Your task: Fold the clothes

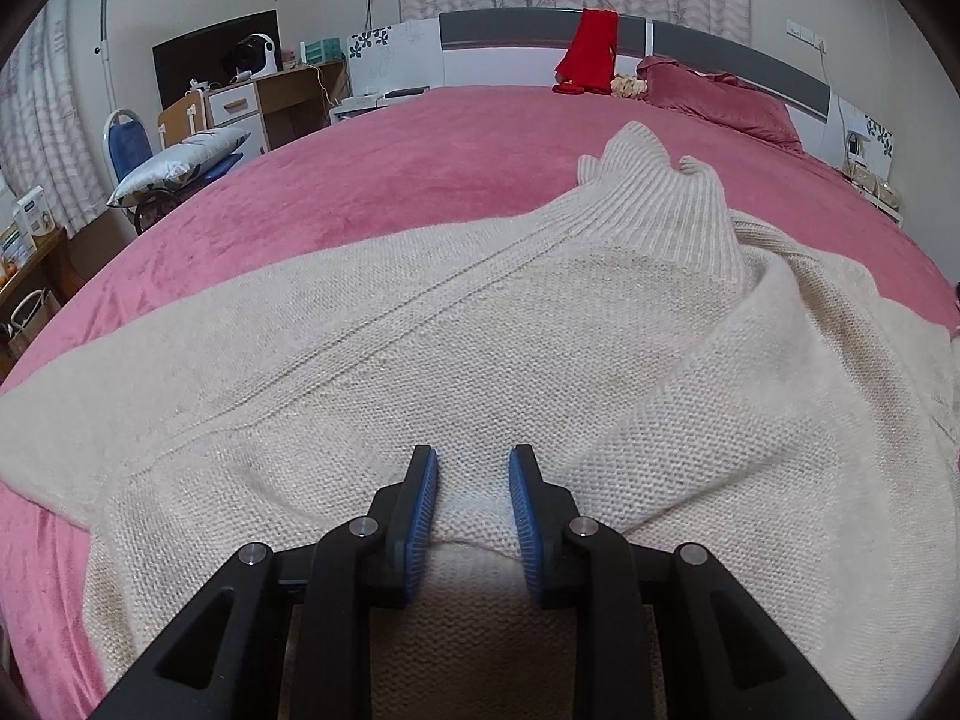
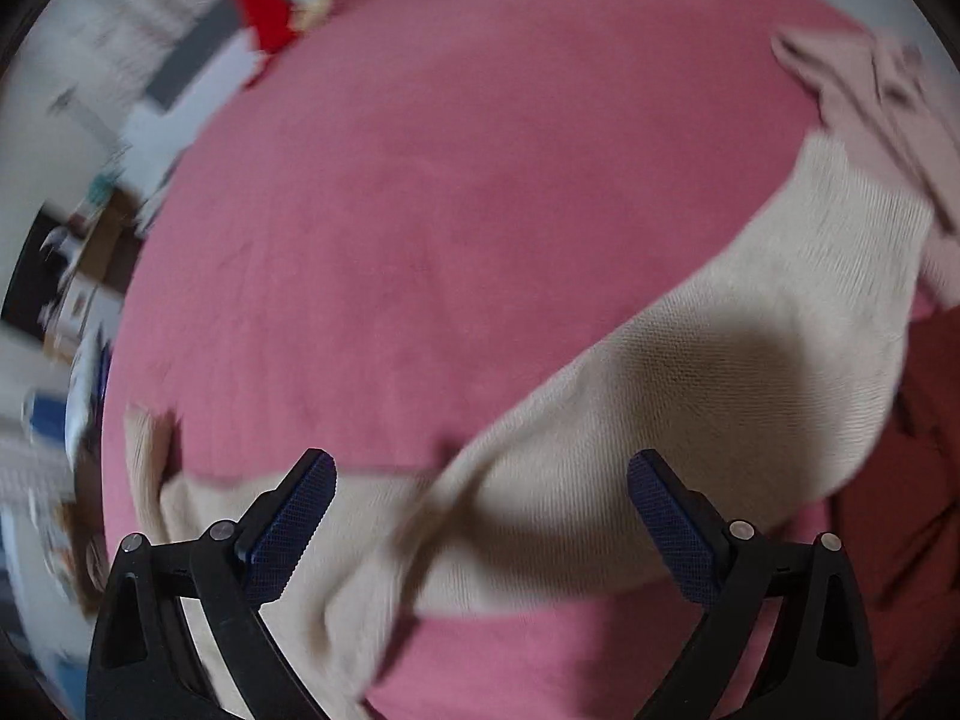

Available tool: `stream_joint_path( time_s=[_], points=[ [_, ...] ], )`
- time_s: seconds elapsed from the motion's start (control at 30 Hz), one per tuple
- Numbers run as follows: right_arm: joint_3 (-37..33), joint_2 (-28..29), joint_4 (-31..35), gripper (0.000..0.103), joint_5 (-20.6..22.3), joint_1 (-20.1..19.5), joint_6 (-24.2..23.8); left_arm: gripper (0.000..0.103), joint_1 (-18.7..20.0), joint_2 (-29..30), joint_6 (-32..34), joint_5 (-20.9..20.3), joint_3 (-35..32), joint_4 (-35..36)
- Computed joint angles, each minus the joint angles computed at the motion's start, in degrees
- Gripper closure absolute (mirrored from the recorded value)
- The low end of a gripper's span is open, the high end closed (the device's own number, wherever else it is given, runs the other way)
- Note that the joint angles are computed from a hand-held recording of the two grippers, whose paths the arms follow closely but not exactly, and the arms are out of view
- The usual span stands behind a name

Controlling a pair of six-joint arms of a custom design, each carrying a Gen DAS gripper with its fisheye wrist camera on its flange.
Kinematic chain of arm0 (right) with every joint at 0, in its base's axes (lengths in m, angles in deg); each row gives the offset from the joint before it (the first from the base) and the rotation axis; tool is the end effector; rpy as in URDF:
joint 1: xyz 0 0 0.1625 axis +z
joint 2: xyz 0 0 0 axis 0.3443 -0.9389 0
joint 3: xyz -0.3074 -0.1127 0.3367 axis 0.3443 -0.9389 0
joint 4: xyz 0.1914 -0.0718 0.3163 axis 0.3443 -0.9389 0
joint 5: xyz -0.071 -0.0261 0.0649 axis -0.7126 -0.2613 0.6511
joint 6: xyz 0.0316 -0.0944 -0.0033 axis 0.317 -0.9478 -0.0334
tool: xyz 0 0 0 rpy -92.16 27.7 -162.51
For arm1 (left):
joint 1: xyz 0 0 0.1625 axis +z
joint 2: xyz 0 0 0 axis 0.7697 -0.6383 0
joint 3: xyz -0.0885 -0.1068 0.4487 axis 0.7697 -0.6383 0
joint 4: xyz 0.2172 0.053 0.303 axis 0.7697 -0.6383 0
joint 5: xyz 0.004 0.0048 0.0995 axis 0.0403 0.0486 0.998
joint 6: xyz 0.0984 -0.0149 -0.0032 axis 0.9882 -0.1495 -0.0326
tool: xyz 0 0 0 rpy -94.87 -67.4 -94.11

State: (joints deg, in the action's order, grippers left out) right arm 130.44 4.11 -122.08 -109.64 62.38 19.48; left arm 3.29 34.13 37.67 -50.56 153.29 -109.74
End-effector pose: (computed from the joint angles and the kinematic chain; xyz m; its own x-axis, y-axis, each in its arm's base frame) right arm -0.0113 -0.8218 0.3291 -0.8987 0.2641 0.3501 0.0811 0.8847 -0.4591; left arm -0.1790 -0.6263 0.1279 -0.6329 -0.3577 -0.6866 0.3200 0.6867 -0.6528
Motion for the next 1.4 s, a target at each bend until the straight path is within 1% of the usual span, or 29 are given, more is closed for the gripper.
stream_joint_path(
  time_s=[0.03,0.07,0.1,0.17,0.2,0.23,0.27,0.3,0.4,0.5,0.57,0.63,0.7,0.73,0.8,0.9,0.93,0.97,1.0,1.03,1.07,1.1,1.13,1.17,1.2,1.23,1.27,1.33,1.4],
  points=[
    [-2.6,1.3,2.5,0.004,-0.4,-0.2,2.3,0.078,0.0,0.0,0.1,-0.1,0.0,-0.2],
    [-3.2,1.9,2.5,0.004,-2.8,0.2,2.5,0.078,0.1,0.0,0.2,-0.2,-0.1,-0.4],
    [-3.4,2.5,1.9,0.009,-5.3,0.5,2.5,0.078,0.1,0.1,0.3,-0.1,-0.1,-0.5],
    [-4.0,3.7,0.8,0.035,-10.1,1.2,2.3,0.078,0.1,0.3,0.3,0.0,-0.3,-0.5],
    [-4.1,4.2,0.1,0.061,-12.3,1.4,1.8,0.078,0.1,0.3,0.3,0.1,-0.3,-0.3],
    [-2.8,3.7,-1.8,0.081,-12.6,1.4,-1.1,0.078,0.1,0.3,0.2,0.2,-0.3,-0.1],
    [-1.5,3.1,-3.5,0.087,-12.5,1.4,-3.7,0.078,0.1,0.3,0.2,0.3,-0.4,0.1],
    [0.5,1.5,-4.5,0.092,-10.1,0.8,-3.8,0.078,0.1,0.4,0.1,0.4,-0.4,0.3],
    [5.8,-3.2,-6.8,0.094,-2.8,-0.9,-3.8,0.078,0.0,0.2,0.1,0.3,-0.3,0.2],
    [14.9,-10.0,-12.6,0.095,5.3,-2.0,-4.2,0.078,0.0,0.2,0.1,0.2,-0.2,0.1],
    [21.4,-14.4,-16.6,0.095,8.5,-2.0,-6.4,0.078,0.0,0.1,0.1,0.1,-0.1,0.1],
    [29.8,-19.6,-20.9,0.095,9.9,-1.7,-9.7,0.078,0.0,0.0,0.0,0.0,0.0,0.1],
    [37.4,-23.6,-24.2,0.095,10.5,-2.3,-11.5,0.078,0.0,-0.2,0.1,-0.2,0.2,-0.2],
    [38.6,-23.9,-24.4,0.095,10.4,-2.5,-11.1,0.078,-0.1,-0.2,0.2,-0.2,0.3,-0.4],
    [44.2,-25.9,-25.0,0.095,7.4,-3.9,-9.7,0.078,-0.1,-0.3,0.2,-0.4,0.4,-0.8],
    [47.5,-25.2,-20.4,0.092,-1.4,-4.6,-11.2,0.078,-0.1,-0.6,0.7,-0.9,1.0,-1.8],
    [48.6,-25.0,-21.9,0.089,-4.2,-3.8,-13.2,0.078,-0.1,-0.7,0.9,-1.1,1.2,-2.3],
    [49.2,-24.8,-25.3,0.087,-5.6,-2.5,-16.0,0.078,0.0,-0.8,1.1,-1.3,1.4,-2.7],
    [49.8,-24.6,-28.7,0.079,-6.9,-1.3,-19.0,0.078,0.0,-0.9,1.4,-1.5,1.6,-3.2],
    [50.1,-24.2,-32.2,0.061,-8.1,-0.1,-21.9,0.078,0.0,-0.9,1.4,-1.6,1.6,-3.3],
    [49.2,-23.2,-36.1,0.048,-9.3,1.2,-23.6,0.078,0.0,-0.8,1.4,-1.4,1.6,-3.1],
    [48.0,-22.1,-40.1,0.021,-10.3,2.4,-25.5,0.078,-0.1,-0.8,1.3,-1.3,1.6,-3.0],
    [46.7,-20.8,-44.0,0.016,-11.3,3.5,-27.6,0.078,-0.1,-0.8,1.2,-1.2,1.5,-2.7],
    [45.0,-19.7,-46.7,0.016,-12.1,4.6,-29.5,0.078,-0.1,-0.8,1.2,-1.1,1.5,-2.5],
    [43.3,-18.3,-47.0,0.016,-12.5,5.3,-31.4,0.078,-0.1,-0.8,1.1,-1.0,1.4,-2.3],
    [41.2,-17.0,-46.2,0.016,-12.9,6.0,-33.1,0.078,-0.1,-0.7,1.0,-0.9,1.4,-2.0],
    [38.6,-15.1,-43.6,0.016,-13.6,6.5,-35.3,0.077,-0.1,-0.7,0.9,-0.7,1.3,-1.7],
    [33.2,-10.1,-39.6,0.016,-19.0,7.2,-40.6,0.077,-0.1,-0.5,0.7,-0.4,1.0,-1.0],
    [30.0,-5.8,-38.2,0.016,-25.3,8.0,-47.5,0.077,-0.1,-0.4,0.6,-0.5,0.8,-1.0]
  ],
)
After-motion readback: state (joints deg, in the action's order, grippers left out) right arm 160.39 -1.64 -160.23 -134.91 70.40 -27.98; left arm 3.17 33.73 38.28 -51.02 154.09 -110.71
